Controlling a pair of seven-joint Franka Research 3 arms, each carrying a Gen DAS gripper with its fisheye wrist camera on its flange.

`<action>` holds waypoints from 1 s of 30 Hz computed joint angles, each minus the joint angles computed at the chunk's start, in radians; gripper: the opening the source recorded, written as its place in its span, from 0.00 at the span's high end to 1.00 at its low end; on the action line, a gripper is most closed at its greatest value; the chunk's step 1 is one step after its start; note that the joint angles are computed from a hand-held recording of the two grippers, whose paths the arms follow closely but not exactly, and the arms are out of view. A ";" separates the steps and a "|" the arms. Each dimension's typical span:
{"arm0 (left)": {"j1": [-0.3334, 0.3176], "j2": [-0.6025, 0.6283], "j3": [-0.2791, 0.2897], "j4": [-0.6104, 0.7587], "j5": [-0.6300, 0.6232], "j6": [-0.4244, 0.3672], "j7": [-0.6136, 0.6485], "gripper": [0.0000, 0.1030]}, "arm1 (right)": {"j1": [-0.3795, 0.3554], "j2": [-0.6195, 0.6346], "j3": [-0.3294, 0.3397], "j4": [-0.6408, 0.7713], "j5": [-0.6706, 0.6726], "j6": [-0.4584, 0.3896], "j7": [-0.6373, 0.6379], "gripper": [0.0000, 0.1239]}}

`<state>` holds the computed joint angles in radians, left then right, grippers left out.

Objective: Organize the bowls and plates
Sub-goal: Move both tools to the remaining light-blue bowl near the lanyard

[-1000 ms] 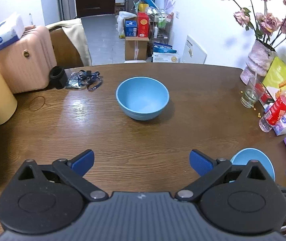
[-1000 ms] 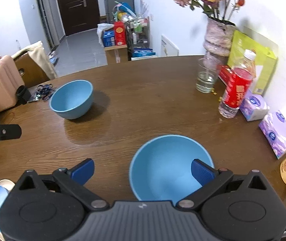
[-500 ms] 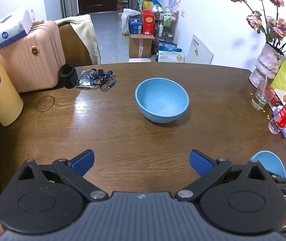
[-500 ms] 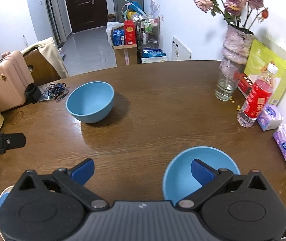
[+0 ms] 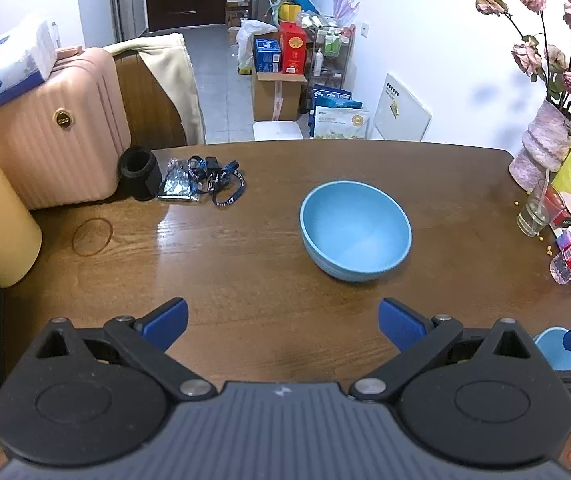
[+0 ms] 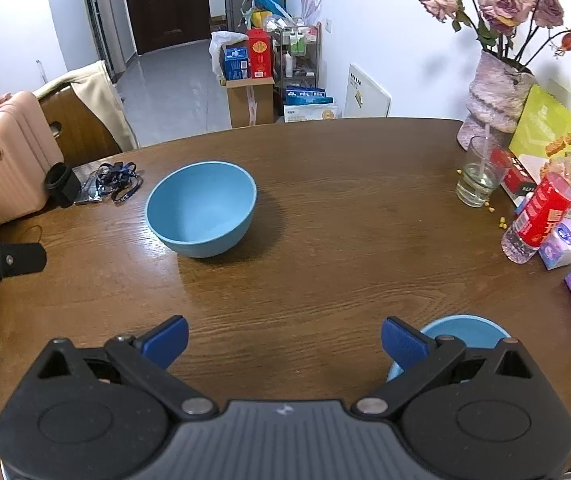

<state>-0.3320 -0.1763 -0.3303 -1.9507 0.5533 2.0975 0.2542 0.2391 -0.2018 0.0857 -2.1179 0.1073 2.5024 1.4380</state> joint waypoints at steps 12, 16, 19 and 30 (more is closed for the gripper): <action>0.048 0.014 0.044 -0.034 -0.029 0.122 0.108 0.00 | 0.026 0.084 0.030 0.069 -0.097 0.012 0.188 0.17; 0.060 0.035 0.053 -0.023 -0.040 0.149 0.127 0.00 | 0.036 0.113 0.027 0.097 -0.121 0.008 0.226 0.17; 0.068 0.053 0.063 -0.010 -0.056 0.171 0.147 0.00 | 0.044 0.130 0.025 0.117 -0.132 0.010 0.255 0.17; 0.089 0.142 0.086 0.091 -0.045 0.189 0.230 0.00 | 0.066 0.235 0.004 0.225 -0.199 0.034 0.441 0.17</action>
